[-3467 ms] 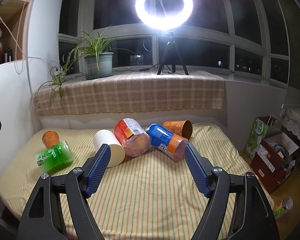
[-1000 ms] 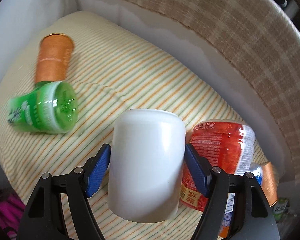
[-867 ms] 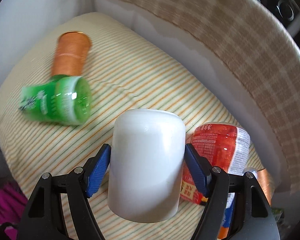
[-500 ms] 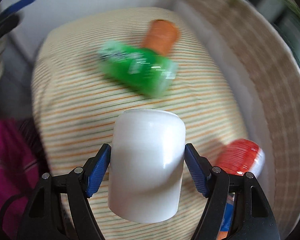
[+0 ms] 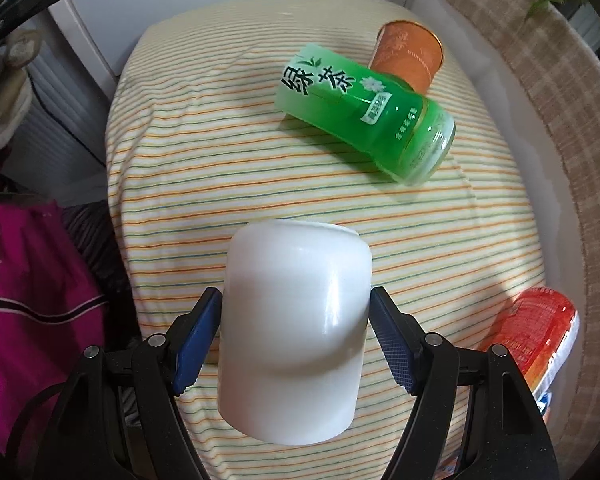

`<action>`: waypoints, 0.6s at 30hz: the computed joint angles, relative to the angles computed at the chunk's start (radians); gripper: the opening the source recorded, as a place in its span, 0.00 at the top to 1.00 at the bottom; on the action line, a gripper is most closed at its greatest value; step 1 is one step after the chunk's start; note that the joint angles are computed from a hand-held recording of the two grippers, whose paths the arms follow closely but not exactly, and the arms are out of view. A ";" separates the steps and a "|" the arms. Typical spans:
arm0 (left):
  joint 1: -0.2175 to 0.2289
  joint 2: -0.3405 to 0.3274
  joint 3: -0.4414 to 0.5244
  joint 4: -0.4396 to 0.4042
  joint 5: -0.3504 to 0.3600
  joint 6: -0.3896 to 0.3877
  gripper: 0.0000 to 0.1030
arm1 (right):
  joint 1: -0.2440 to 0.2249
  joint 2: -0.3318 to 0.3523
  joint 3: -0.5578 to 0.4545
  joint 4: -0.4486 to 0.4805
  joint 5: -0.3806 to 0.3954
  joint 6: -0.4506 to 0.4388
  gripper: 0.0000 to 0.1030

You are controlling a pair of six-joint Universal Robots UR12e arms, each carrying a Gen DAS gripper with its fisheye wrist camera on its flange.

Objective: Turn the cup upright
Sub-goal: 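Lift the white cup with the right gripper and carry it toward the left gripper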

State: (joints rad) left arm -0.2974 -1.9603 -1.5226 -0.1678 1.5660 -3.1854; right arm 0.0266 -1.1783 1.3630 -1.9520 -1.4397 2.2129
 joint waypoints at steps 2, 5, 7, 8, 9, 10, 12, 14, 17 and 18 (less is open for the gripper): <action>0.001 0.000 0.002 -0.005 -0.020 0.016 0.00 | -0.001 0.001 -0.003 0.001 0.004 0.008 0.28; 0.004 -0.002 0.011 -0.031 -0.061 0.051 0.00 | -0.009 -0.008 -0.001 -0.014 0.027 0.003 0.28; 0.007 -0.005 0.021 -0.055 -0.096 0.067 0.00 | -0.017 -0.017 -0.002 -0.023 0.058 0.005 0.28; 0.010 -0.007 0.026 -0.068 -0.117 0.076 0.00 | -0.021 -0.021 -0.004 -0.025 0.067 0.006 0.28; 0.012 -0.008 0.030 -0.080 -0.135 0.085 0.00 | -0.024 -0.025 -0.003 -0.032 0.077 0.011 0.28; 0.015 -0.010 0.035 -0.089 -0.158 0.098 0.00 | -0.027 -0.031 0.001 -0.048 0.083 0.020 0.28; 0.019 -0.017 0.047 -0.100 -0.209 0.148 0.00 | -0.039 -0.051 0.028 -0.090 0.117 0.044 0.28; 0.015 -0.024 0.059 -0.105 -0.221 0.208 0.00 | -0.056 -0.072 0.059 -0.134 0.163 0.086 0.28; 0.011 -0.032 0.079 -0.140 -0.276 0.332 0.00 | -0.077 -0.106 0.116 -0.217 0.207 0.185 0.28; 0.011 -0.037 0.093 -0.175 -0.299 0.383 0.00 | -0.081 -0.117 0.136 -0.248 0.205 0.217 0.28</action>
State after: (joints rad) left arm -0.2869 -1.9974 -1.4299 -0.3428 1.2665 -2.8026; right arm -0.0542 -1.2951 1.4988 -2.2003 -1.2346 2.4295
